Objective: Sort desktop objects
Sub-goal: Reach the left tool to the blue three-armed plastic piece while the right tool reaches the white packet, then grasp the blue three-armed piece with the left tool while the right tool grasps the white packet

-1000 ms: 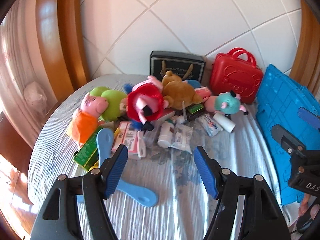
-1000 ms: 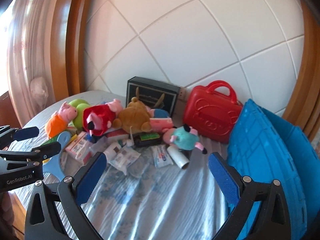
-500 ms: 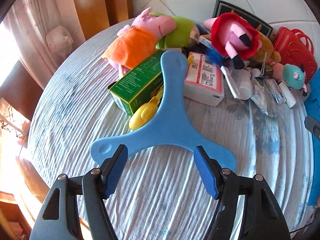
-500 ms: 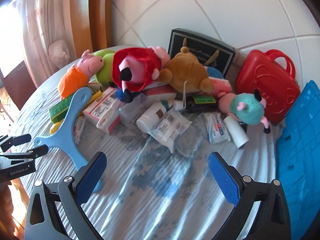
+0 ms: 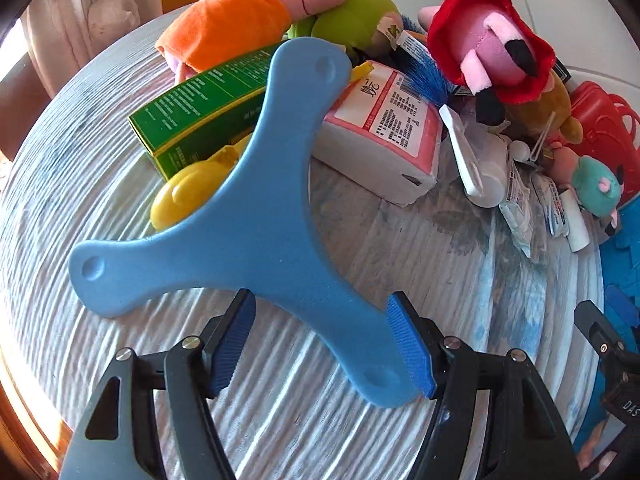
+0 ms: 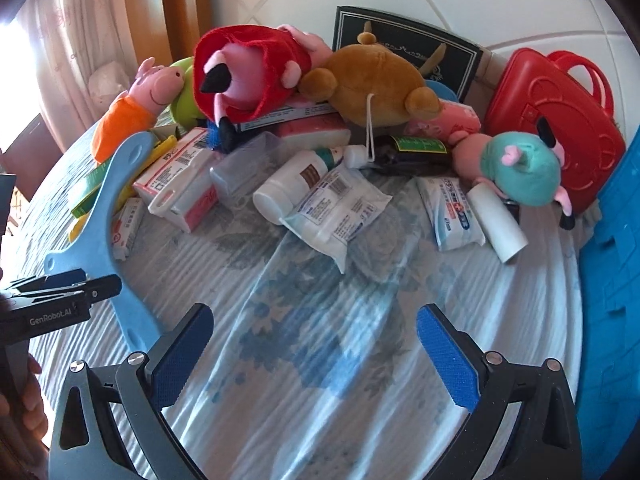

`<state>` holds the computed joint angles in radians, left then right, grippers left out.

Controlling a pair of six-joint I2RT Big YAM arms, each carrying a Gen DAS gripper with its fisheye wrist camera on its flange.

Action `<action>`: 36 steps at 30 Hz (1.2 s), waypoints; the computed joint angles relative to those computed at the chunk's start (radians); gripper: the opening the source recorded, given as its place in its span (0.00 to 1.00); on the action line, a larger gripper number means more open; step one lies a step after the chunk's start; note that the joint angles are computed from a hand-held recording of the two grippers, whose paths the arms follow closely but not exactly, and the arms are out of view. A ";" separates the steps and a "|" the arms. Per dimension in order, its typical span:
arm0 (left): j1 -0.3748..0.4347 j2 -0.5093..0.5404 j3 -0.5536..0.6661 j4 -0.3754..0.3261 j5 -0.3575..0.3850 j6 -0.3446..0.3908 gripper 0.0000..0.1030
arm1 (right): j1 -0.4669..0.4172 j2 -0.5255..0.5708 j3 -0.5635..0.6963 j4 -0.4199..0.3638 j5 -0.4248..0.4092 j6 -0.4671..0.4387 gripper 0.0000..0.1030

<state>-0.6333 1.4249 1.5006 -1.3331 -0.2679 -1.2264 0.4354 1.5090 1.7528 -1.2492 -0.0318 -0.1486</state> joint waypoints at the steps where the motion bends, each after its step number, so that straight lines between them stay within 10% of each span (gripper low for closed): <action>1: -0.004 0.015 0.012 -0.014 -0.016 -0.026 0.66 | -0.010 0.009 0.001 0.009 -0.010 -0.006 1.00; 14: -0.003 0.141 0.110 -0.152 -0.080 -0.294 0.69 | -0.062 0.195 0.131 0.037 -0.120 -0.046 1.00; 27: -0.005 0.150 0.153 -0.192 -0.143 -0.120 0.56 | -0.053 0.355 0.244 0.040 -0.155 0.077 1.00; 36: -0.054 0.088 0.113 -0.229 -0.154 -0.145 0.51 | -0.030 0.290 0.165 0.026 -0.071 -0.037 0.66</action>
<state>-0.6875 1.5131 1.6132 -1.5623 -0.4214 -1.3717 0.4055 1.7993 1.9177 -1.2232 -0.1028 -0.1861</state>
